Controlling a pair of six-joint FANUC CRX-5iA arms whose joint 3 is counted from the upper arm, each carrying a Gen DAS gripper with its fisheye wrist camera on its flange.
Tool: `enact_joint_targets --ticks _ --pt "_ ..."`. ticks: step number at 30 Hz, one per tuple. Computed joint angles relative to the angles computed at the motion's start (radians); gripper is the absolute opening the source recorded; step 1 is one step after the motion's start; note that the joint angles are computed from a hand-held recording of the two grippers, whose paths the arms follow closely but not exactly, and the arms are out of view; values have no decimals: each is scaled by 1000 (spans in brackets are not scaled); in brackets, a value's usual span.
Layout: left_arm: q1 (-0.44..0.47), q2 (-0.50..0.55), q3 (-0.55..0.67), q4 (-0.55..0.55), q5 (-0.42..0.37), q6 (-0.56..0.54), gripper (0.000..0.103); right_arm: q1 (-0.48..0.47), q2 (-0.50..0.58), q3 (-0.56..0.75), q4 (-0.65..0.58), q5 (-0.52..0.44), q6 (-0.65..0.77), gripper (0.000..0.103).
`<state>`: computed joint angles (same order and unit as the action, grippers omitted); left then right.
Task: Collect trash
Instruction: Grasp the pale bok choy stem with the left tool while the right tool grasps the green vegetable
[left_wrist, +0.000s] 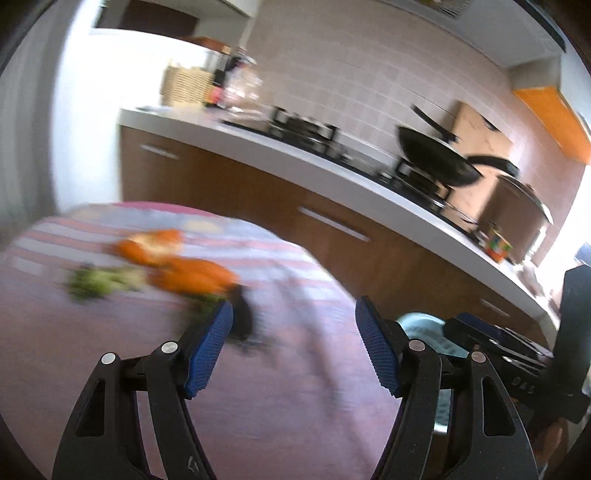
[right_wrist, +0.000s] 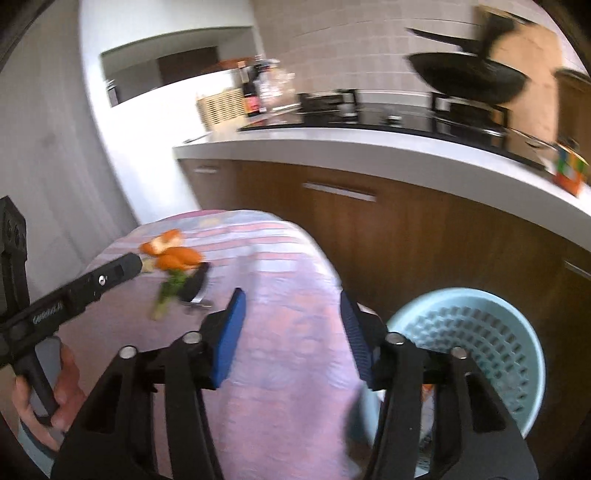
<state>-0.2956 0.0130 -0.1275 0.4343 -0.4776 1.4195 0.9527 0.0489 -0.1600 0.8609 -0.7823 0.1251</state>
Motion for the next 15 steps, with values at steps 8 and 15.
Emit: enact_joint_targets --ticks 8,15 --pt "192 -28 -41 34 -32 -82 67 31 169 199 -97 44 108 38" --pt "287 65 -3 112 -120 -212 70 51 337 416 -243 -1 256 38"
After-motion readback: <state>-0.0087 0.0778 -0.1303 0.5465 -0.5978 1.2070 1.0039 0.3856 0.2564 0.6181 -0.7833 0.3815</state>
